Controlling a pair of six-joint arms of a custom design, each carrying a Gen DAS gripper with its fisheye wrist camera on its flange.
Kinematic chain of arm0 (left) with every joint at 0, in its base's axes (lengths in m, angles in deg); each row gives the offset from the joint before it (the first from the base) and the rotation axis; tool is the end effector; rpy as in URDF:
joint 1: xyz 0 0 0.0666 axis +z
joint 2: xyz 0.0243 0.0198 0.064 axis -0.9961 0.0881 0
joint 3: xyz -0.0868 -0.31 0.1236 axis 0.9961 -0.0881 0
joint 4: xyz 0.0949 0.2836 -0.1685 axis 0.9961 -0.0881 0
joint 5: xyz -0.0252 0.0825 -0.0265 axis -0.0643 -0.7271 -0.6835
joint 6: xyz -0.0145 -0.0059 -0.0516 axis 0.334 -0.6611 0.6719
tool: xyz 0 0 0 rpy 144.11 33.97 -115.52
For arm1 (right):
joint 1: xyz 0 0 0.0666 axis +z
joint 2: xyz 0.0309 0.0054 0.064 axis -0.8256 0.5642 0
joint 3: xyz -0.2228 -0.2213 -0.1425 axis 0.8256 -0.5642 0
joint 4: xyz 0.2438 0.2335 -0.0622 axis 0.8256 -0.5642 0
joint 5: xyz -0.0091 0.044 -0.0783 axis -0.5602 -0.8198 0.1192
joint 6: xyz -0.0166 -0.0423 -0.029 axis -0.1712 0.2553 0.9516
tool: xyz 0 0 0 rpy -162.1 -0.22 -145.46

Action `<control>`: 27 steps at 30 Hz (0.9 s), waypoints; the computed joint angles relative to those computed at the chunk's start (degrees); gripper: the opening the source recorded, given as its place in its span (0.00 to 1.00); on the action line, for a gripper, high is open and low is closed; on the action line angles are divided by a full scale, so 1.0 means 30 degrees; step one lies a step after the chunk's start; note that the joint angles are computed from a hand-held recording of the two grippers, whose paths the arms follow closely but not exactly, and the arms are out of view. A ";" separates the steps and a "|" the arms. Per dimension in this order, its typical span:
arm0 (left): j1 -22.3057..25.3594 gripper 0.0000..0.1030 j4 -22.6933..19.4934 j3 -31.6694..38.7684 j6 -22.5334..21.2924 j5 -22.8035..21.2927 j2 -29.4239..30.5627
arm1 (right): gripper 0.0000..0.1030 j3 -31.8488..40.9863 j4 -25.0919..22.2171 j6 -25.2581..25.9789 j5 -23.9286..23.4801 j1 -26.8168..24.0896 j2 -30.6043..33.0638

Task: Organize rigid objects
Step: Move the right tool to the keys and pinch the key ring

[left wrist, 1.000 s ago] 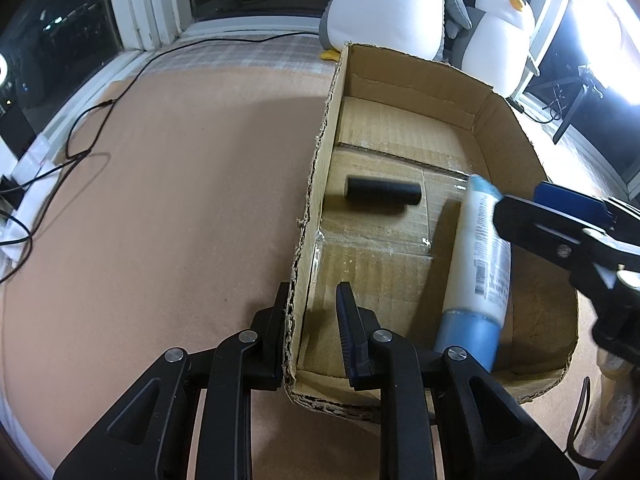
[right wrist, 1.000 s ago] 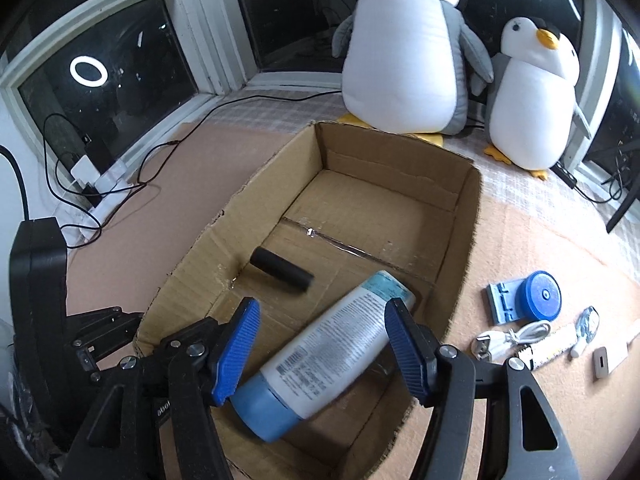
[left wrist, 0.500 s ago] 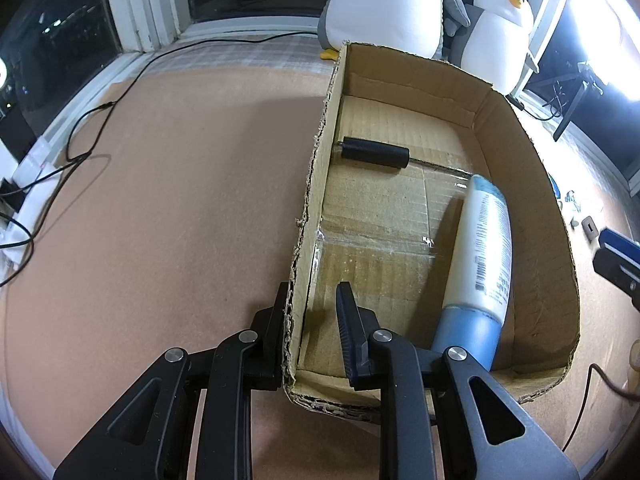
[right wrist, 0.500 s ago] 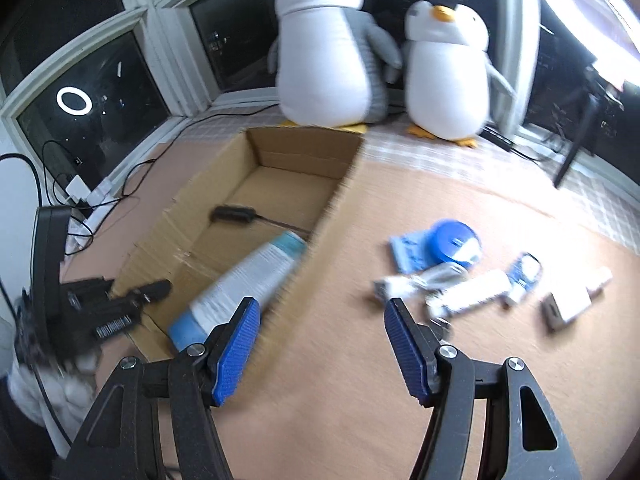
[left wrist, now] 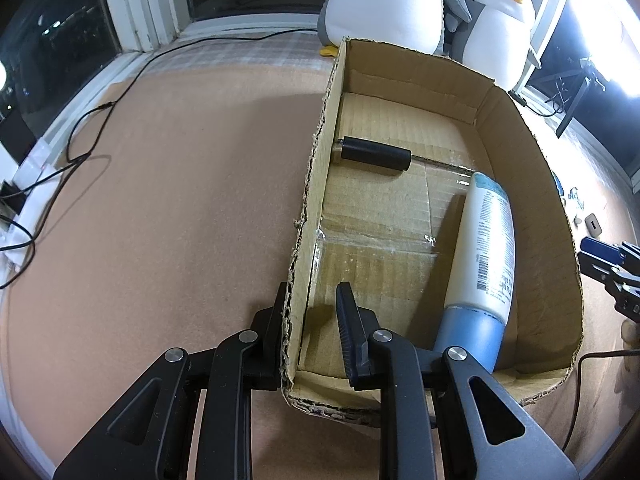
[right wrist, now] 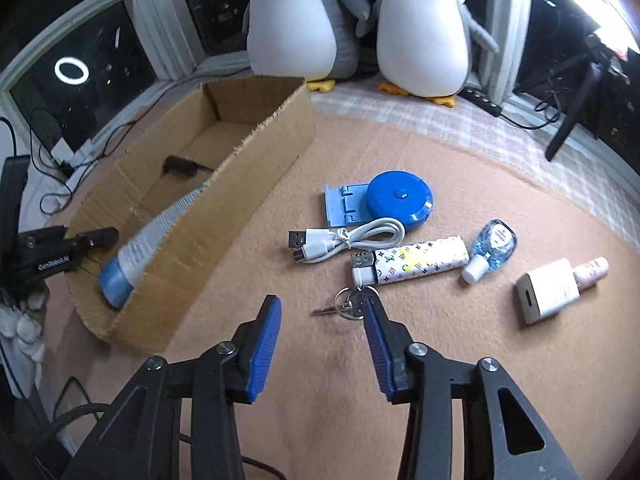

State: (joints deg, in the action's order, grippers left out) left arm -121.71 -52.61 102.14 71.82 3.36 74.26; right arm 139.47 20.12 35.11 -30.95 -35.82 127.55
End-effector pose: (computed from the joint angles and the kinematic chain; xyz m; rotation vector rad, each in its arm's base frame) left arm 0.3470 -0.2449 0.3537 -0.4625 2.6362 0.0203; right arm 0.4477 0.1702 0.3711 -0.8348 2.5624 0.3747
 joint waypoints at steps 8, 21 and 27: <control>0.0097 0.19 0.0016 -0.0003 0.0086 0.0228 0.0092 | 0.36 0.0836 -0.0588 0.1260 0.0105 -0.0093 0.1038; 0.0101 0.19 -0.0028 0.0085 0.0122 0.0280 0.0154 | 0.27 0.1364 -0.1118 0.2060 0.0497 -0.0112 0.1633; 0.0099 0.19 -0.0038 0.0097 0.0135 0.0274 0.0162 | 0.20 0.1660 -0.1325 0.1831 0.0396 -0.0260 0.1834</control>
